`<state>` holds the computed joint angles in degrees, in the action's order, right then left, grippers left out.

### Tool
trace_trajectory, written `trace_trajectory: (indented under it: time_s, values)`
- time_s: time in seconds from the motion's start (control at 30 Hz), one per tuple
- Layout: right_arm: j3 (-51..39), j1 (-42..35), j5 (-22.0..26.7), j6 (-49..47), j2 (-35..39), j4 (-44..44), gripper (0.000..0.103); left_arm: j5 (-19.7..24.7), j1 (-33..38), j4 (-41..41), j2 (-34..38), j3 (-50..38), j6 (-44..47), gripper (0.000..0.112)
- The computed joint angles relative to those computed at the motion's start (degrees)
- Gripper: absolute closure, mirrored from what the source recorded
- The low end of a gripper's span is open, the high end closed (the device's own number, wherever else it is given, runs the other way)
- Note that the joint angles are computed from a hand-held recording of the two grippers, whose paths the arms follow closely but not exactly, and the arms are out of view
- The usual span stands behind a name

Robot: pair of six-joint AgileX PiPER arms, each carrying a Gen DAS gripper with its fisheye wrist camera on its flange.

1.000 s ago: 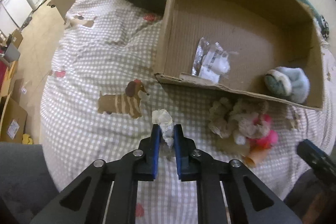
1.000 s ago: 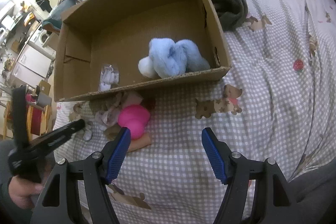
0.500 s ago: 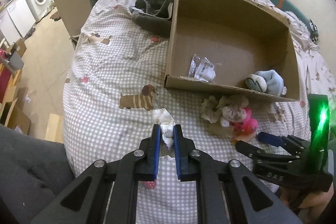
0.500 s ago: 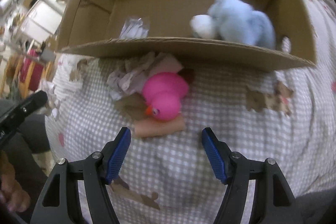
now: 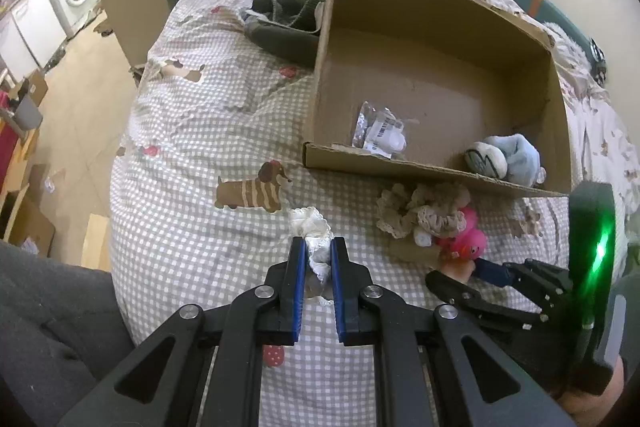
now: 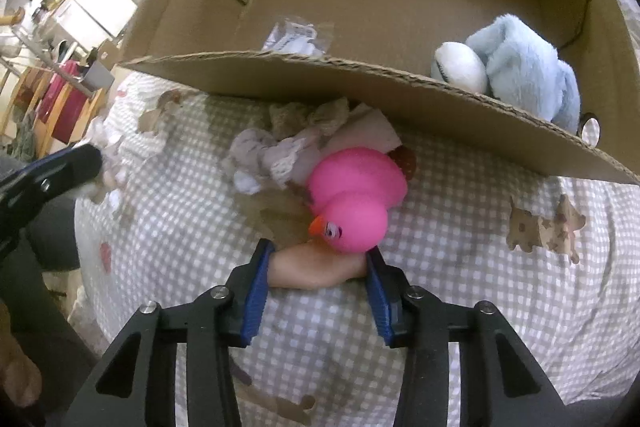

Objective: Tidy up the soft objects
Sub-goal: 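Grasp the tan sausage toy with the right tool while the left tool lifts the flowers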

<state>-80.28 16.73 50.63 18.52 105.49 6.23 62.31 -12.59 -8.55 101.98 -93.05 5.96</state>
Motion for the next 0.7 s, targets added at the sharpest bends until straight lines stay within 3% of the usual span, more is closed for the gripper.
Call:
trace_trajectory:
  time_s: [0.07,0.1,0.17,0.23,0.7]
  values:
    - [0.8,0.1,-0.3,-0.2,-0.8,0.2,0.067,0.1,0.2,-0.1,0.1,-0.1,-0.2,0.101]
    - [0.9,0.1,0.0,-0.5,-1.0,0.9,0.081,-0.1,0.2,0.1,0.1,0.0,-0.3,0.101]
    - [1.8,0.0,0.1,-0.3,-2.3,1.0,0.085,-0.4,0.1,0.4,0.0,0.1,-0.4,0.101]
    - [2.5,0.0,-0.1,-1.0,-3.1,2.0,0.095,-0.6,0.1,0.6,0.0,0.3,-0.7,0.101]
    - [7.8,-1.3,-0.4,-2.9,-14.0,6.1,0.097,-2.9,0.4,0.4,-2.1,2.6,0.5,0.101]
